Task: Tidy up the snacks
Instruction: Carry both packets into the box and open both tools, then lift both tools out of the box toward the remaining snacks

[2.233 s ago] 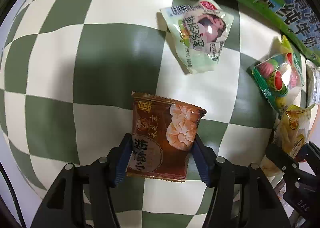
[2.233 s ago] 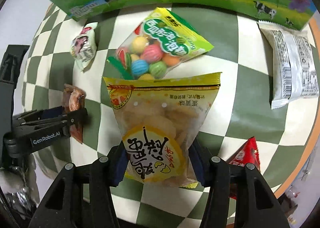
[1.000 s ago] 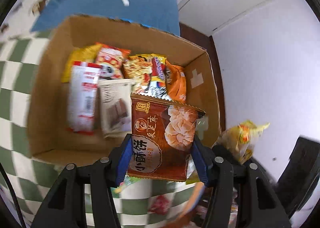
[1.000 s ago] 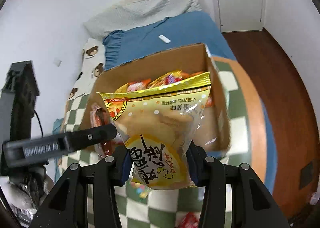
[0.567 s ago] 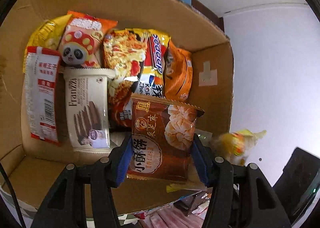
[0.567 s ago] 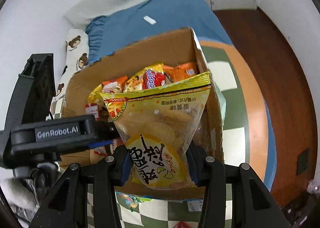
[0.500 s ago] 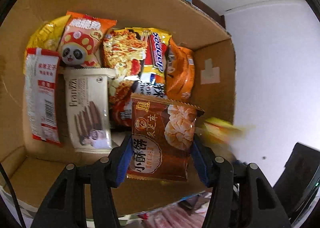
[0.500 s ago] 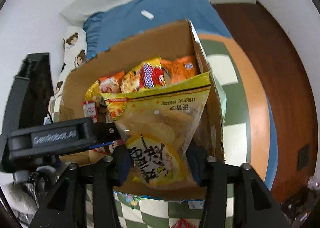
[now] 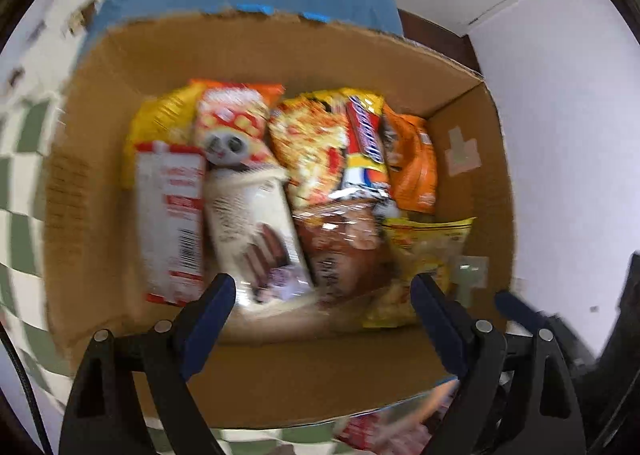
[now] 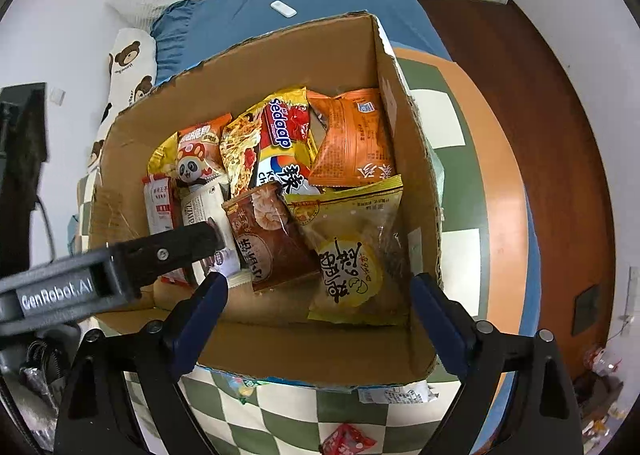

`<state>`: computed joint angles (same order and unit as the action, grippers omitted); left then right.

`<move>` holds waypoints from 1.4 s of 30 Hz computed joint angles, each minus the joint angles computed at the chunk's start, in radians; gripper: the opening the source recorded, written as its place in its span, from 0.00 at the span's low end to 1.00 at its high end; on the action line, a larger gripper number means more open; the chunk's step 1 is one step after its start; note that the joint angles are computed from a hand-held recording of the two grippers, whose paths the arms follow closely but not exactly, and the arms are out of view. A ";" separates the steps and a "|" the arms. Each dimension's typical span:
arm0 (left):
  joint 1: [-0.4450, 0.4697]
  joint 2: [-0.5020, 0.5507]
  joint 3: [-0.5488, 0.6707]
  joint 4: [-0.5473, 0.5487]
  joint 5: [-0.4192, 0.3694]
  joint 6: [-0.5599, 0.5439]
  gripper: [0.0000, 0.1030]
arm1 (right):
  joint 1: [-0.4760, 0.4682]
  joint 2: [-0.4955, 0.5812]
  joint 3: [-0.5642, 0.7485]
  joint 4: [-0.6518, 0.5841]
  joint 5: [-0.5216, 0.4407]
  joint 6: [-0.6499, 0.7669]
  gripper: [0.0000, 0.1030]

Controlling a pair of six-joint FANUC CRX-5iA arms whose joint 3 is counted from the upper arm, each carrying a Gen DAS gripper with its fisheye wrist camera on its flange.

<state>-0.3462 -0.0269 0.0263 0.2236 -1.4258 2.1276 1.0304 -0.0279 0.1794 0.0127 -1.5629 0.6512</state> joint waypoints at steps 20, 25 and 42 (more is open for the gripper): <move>-0.320 -0.179 0.132 -0.553 -0.122 0.216 0.87 | 0.299 -0.134 -0.146 0.370 0.011 -0.163 0.92; -0.435 -0.206 0.173 -0.664 -0.174 0.272 0.87 | 0.398 -0.182 -0.173 0.456 -0.004 -0.234 0.92; -0.740 -0.239 0.262 -0.894 -0.329 0.432 0.87 | 0.697 -0.279 -0.198 0.686 -0.124 -0.428 0.92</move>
